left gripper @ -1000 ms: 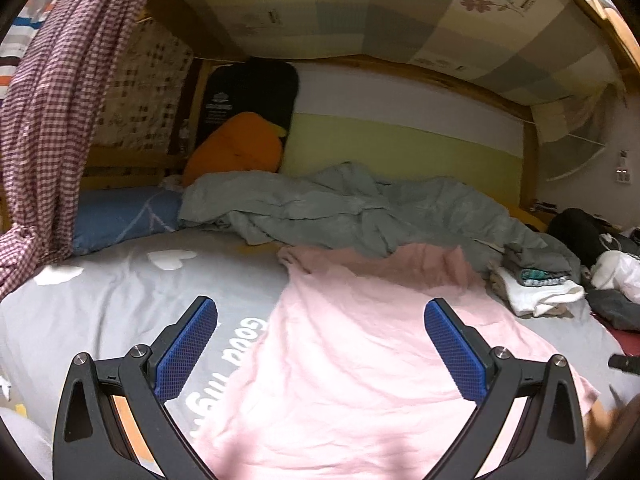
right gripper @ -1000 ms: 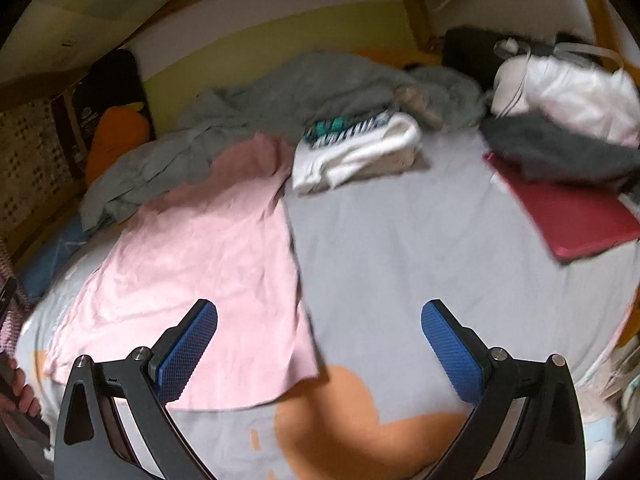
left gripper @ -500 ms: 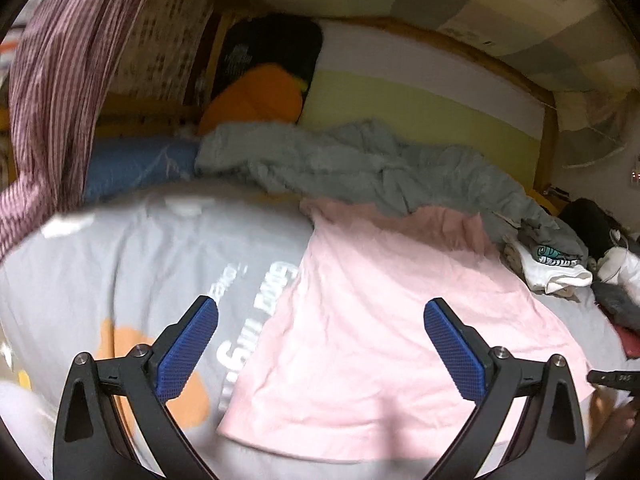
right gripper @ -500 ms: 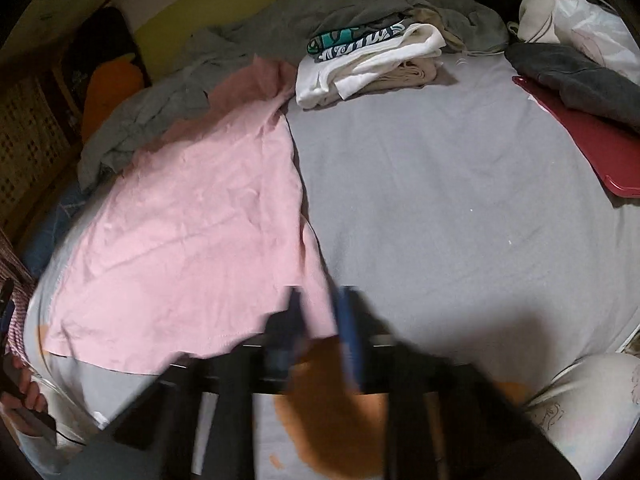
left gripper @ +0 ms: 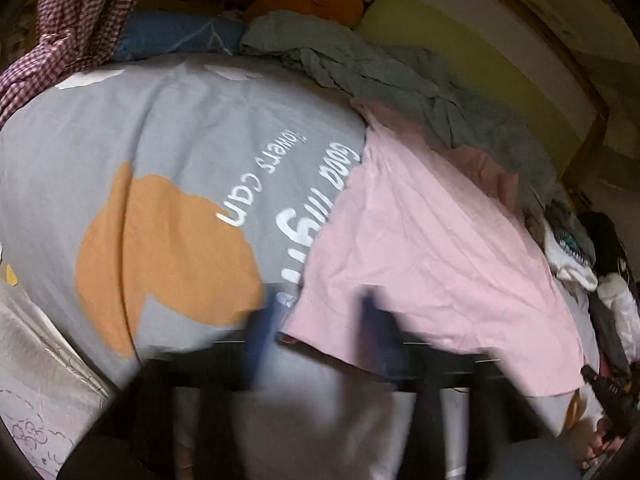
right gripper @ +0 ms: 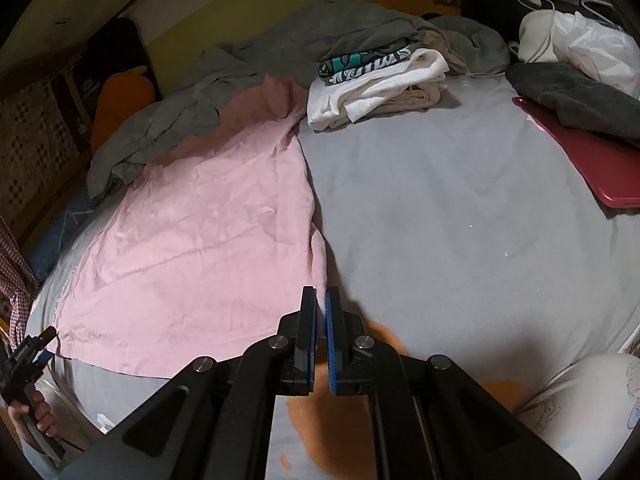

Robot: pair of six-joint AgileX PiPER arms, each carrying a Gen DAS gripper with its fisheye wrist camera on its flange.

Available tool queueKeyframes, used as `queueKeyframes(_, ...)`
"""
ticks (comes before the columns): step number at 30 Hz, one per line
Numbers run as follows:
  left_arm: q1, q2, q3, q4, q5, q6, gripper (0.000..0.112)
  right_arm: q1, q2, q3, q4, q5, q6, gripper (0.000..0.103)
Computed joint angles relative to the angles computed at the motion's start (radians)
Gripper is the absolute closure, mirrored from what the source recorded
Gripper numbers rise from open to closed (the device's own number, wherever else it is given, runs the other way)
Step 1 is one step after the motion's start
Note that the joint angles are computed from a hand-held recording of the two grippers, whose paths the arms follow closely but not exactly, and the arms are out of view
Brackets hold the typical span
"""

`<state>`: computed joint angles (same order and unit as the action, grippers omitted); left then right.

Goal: Fold small clothes
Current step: 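Lower both tools to the pink T-shirt hem and close both grippers on it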

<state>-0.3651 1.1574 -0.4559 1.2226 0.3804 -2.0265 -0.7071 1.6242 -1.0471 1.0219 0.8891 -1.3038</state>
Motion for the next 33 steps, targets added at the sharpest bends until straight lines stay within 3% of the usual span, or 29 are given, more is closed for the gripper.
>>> queueKeyframes(2, -0.011, -0.004, 0.010, 0.016, -0.005, -0.024, 0.108, -0.006, 0.004, -0.004, 0.003, 0.008, -0.001, 0.099)
queueKeyframes(3, -0.051, -0.019, 0.005, 0.015, 0.050, -0.037, 0.108, -0.010, 0.007, -0.006, 0.007, 0.016, -0.003, 0.100)
queueKeyframes(5, -0.196, -0.084, -0.005, 0.012, 0.232, -0.055, 0.108, -0.032, -0.015, 0.016, 0.048, 0.019, -0.039, 0.100)
queueKeyframes(6, -0.239, -0.120, -0.005, 0.018, 0.286, -0.051, 0.108, -0.056, -0.036, 0.034, 0.085, 0.030, -0.074, 0.100)
queueKeyframes(8, -0.379, -0.190, -0.037, -0.044, 0.460, 0.029, 0.108, -0.131, -0.070, 0.055, 0.148, 0.114, -0.125, 0.100)
queueKeyframes(11, -0.536, -0.246, -0.102, -0.145, 0.658, 0.158, 0.108, -0.218, -0.123, 0.084, 0.138, 0.187, -0.128, 0.100)
queueKeyframes(14, -0.571, -0.255, -0.117, -0.208, 0.702, 0.210, 0.108, -0.286, -0.147, 0.108, 0.080, 0.242, -0.121, 0.100)
queueKeyframes(17, -0.521, -0.237, -0.116, -0.254, 0.660, 0.243, 0.108, -0.310, -0.158, 0.126, 0.043, 0.249, -0.117, 0.100)
queueKeyframes(19, -0.447, -0.236, -0.116, -0.272, 0.591, 0.284, 0.108, -0.307, -0.159, 0.124, 0.036, 0.248, -0.094, 0.100)
queueKeyframes(23, -0.058, -0.136, -0.245, -0.465, 0.304, 0.614, 0.108, -0.209, -0.144, 0.047, 0.051, 0.203, -0.016, 0.100)
queueKeyframes(25, 0.132, 0.006, -0.349, -0.629, 0.153, 0.814, 0.108, -0.084, -0.121, -0.047, 0.040, 0.138, 0.066, 0.100)
queueKeyframes(27, 0.243, 0.158, -0.467, -0.821, 0.083, 1.014, 0.107, 0.055, -0.076, -0.147, 0.010, 0.037, 0.159, 0.100)
queueKeyframes(28, 0.277, 0.243, -0.548, -0.888, 0.093, 1.114, 0.100, 0.129, -0.025, -0.222, -0.026, -0.003, 0.223, 0.100)
queueKeyframes(30, 0.315, 0.399, -0.711, -0.936, 0.186, 1.235, 0.065, 0.240, 0.115, -0.396, -0.131, -0.056, 0.373, 0.100)
queueKeyframes(31, 0.327, 0.437, -0.740, -0.930, 0.189, 1.235, 0.056, 0.274, 0.177, -0.472, -0.183, -0.062, 0.448, 0.099)
queueKeyframes(33, 0.360, 0.432, -0.702, -0.969, 0.115, 1.265, 0.056, 0.317, 0.272, -0.597, -0.297, -0.061, 0.588, 0.089)
